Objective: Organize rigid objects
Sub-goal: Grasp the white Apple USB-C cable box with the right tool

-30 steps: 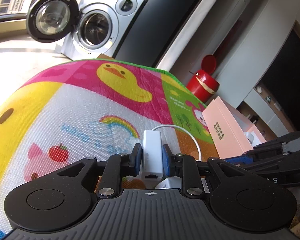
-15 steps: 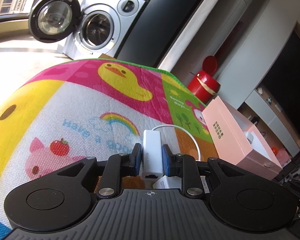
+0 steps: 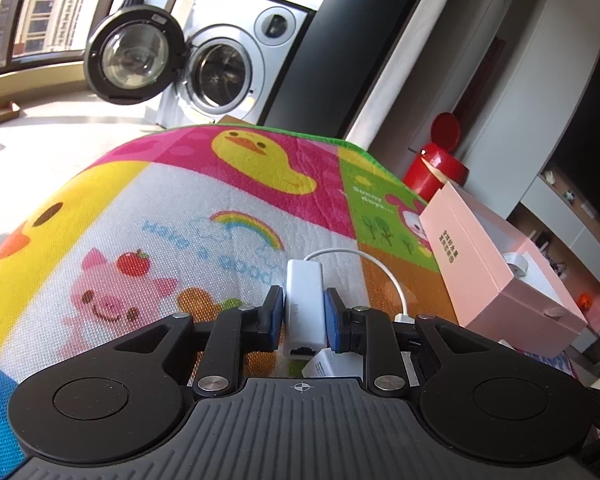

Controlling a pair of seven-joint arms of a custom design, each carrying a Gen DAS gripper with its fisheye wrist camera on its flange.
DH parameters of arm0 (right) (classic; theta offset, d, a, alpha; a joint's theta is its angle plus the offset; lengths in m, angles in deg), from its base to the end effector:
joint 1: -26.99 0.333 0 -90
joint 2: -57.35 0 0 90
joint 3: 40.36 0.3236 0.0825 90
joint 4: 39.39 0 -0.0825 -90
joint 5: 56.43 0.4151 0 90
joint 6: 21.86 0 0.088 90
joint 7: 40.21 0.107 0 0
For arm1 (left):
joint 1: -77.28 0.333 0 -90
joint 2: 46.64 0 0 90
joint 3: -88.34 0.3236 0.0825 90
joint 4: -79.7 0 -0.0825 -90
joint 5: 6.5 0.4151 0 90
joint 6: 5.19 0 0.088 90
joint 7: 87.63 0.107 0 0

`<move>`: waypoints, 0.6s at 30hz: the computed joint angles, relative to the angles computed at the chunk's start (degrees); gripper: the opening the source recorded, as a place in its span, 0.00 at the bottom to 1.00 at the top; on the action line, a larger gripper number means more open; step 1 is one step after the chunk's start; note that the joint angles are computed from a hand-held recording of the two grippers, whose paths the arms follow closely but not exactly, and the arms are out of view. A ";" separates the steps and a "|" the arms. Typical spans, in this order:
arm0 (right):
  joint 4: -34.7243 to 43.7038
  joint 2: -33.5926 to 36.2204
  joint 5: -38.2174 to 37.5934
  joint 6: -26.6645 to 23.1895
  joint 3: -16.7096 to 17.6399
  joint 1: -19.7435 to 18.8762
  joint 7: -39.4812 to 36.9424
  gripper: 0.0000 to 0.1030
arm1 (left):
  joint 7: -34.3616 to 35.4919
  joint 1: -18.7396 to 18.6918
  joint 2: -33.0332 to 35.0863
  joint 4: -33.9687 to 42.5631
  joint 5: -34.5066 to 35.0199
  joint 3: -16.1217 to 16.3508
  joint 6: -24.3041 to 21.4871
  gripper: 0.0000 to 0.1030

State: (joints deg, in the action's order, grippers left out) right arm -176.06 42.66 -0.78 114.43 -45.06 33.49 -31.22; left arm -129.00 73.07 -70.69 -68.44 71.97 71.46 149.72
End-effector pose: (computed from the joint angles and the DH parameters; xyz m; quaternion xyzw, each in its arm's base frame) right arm 0.5072 0.0236 0.4387 -0.8539 0.3489 -0.0709 0.3795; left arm 0.4089 -0.1929 0.4164 -0.8031 0.3505 -0.3759 0.3013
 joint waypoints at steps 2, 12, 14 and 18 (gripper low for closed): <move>-0.78 -0.63 -1.75 1.79 0.85 0.28 -1.30 1.00 | -0.11 -0.65 -0.27 -0.14 -1.29 -0.45 -0.65 0.25; -3.15 -2.24 0.02 4.44 0.44 1.61 -2.81 1.00 | -2.43 -3.05 -1.34 -1.04 -1.31 -2.31 -2.00 0.25; -3.51 -2.51 0.16 4.85 0.48 1.80 -2.80 1.00 | -4.63 -2.96 -1.94 -1.72 -0.16 -2.37 -1.34 0.25; -4.46 -3.26 0.78 6.57 0.54 2.10 -2.70 0.99 | -6.69 -2.84 -2.34 -2.18 1.08 -2.15 -0.64 0.25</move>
